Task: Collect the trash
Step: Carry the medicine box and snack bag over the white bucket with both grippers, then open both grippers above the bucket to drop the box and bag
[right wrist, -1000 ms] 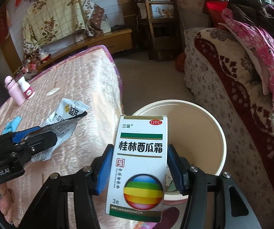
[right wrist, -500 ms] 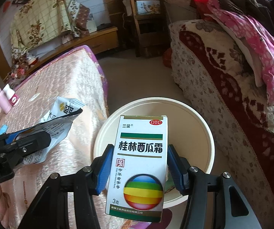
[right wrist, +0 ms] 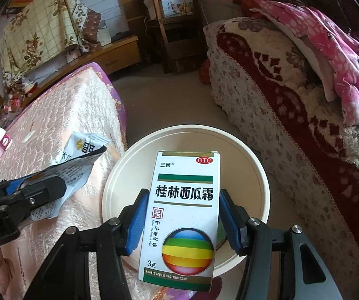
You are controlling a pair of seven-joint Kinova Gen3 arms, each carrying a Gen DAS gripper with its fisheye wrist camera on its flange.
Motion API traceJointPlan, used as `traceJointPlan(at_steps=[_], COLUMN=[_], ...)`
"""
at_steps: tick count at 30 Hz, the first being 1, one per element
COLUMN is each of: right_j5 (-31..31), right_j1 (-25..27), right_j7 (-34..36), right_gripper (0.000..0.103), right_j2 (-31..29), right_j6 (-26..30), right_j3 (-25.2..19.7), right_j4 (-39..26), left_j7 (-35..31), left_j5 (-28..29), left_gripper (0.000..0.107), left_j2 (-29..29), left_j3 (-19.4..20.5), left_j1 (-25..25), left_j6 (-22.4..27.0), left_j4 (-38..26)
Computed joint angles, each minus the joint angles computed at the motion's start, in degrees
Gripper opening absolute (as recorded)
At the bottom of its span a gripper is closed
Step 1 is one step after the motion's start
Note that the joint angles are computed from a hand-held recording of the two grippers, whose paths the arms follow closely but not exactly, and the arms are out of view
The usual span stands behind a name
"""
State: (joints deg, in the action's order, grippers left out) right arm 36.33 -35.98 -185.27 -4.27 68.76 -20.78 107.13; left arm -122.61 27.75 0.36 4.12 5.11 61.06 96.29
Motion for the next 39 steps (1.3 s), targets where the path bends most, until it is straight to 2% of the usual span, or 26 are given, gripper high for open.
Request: traceJointPlan(at_steps=[5,7,8,15,28,30,31,35,39], right_j5=[0.66,0.59,0.81,1.24,1.05,0.48,0.53,1.35,0.53], right_j1=[0.49,0.93,1.06,1.62,1.11,1.29,1.31,1.22,1.32], right_j7=[-1.67,-2.59,-3.56,-6.6,-7.06,-6.8,-6.86,-7.7,-6.71], right_gripper=[0.06,0.07,0.07,0.07,0.07,0.07,0.07,0.07,0.07], right_j2=[-0.27,-0.36,-0.57,-1.78,-1.37,-1.46,-1.39,-1.48,-1.23], right_j6=[-0.55,-0.46,-0.32,0.45,1.39,0.9,1.0,1.05,0.54], right_j3=[0.45,0.55,0.44,-0.36,-0.69,-0.5,-0.6,-0.93,-0.54], right_j4=[0.89,1.12,1.34,2.31,2.04,2.1,2.02,2.44,2.24], left_j7=[-1.86,-3.24,-3.42,-3.03,-4.28,-4.99,-5.32,-4.77,-4.19], left_j5=[2.26,3.82,4.13,3.56,7.58,9.33,10.2,10.45,8.4], left_gripper=[0.064,0.065,0.066,0.067,0.072,0.079,0.083,0.083,0.083], left_j2=[1.29,1.76,1.94,1.74,1.92,1.96,1.83,1.37,-0.32], left_j3=[-0.16,-0.33,-0.29,-0.26,-1.09,-1.44,-1.63,-1.86,-2.06], left_j1=[-0.63,-1.17,-1.31,-1.86,-3.64,-4.27,-4.6,-5.02,-4.84], left_j6=[1.75,2.61,2.89,3.4,6.48,7.3,7.28,6.82,4.2], left_j4=[-0.78,-0.89,-1.0,-0.62,-1.67,-1.86,-1.73,-1.81,-0.77])
